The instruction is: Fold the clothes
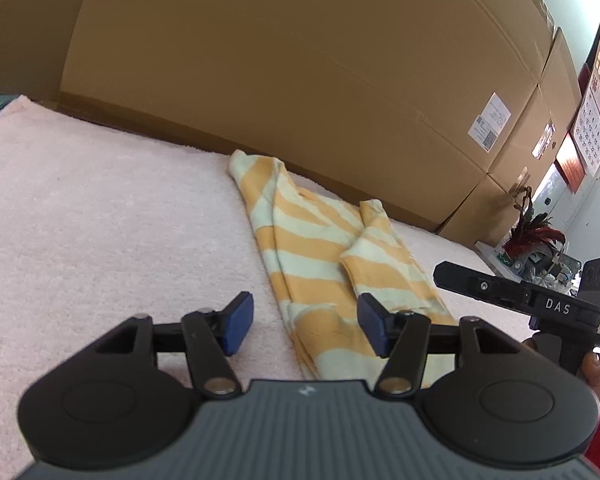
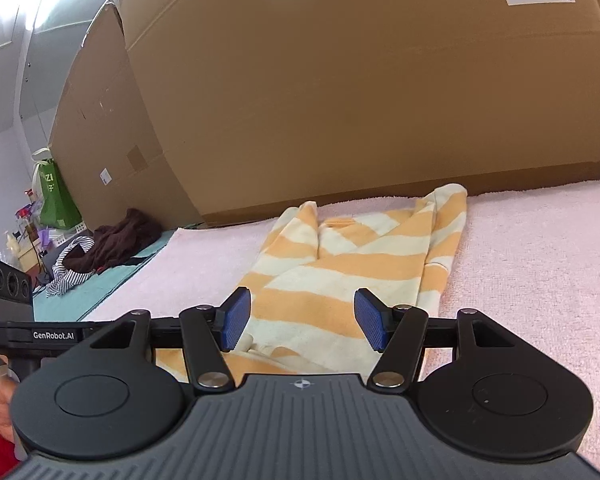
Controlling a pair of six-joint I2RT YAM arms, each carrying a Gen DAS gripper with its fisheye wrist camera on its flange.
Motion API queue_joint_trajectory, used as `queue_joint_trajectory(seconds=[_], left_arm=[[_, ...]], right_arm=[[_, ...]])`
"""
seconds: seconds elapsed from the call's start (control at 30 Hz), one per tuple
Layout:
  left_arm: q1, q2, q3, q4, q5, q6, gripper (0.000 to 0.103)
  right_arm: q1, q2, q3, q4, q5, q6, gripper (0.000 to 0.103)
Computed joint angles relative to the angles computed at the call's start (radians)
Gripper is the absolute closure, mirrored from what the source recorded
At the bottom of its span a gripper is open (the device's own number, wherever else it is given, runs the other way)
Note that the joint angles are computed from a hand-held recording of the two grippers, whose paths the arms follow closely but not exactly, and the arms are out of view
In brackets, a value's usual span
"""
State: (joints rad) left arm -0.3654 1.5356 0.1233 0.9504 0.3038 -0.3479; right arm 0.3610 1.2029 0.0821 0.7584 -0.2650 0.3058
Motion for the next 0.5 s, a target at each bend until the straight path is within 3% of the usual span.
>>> queue_joint_trajectory(seconds=[0.1,0.2,0.3,0.4,0.5], left_arm=[[0.012,0.016,-0.012,0.042,0.018,-0.007,0.038],[0.029,0.029,-0.024,0.078,0.044,-0.004,0.035],[0.032,0.037,-0.022,0.084,0.062,0.005,0.035],[0.028,0.041,-0.027,0.098,0.055,0.003,0.035],[0.019,0.043,-0.035,0.122,0.038,-0.001,0.034]], right_arm=[[0.013,-0.071,0.009,-0.116,0.015,-0.005,0.041],[0.066,-0.248,-0.014,-0.282,0.035,-0.050,0.039],[0.187,-0.318,-0.005,-0.419,0.179,-0.107,0.036],[0.262,-0.271,0.024,-0.444,0.309,-0.088,0.049],[0.322,-0.213,0.043,-0.424,0.418,-0.052,0.049]])
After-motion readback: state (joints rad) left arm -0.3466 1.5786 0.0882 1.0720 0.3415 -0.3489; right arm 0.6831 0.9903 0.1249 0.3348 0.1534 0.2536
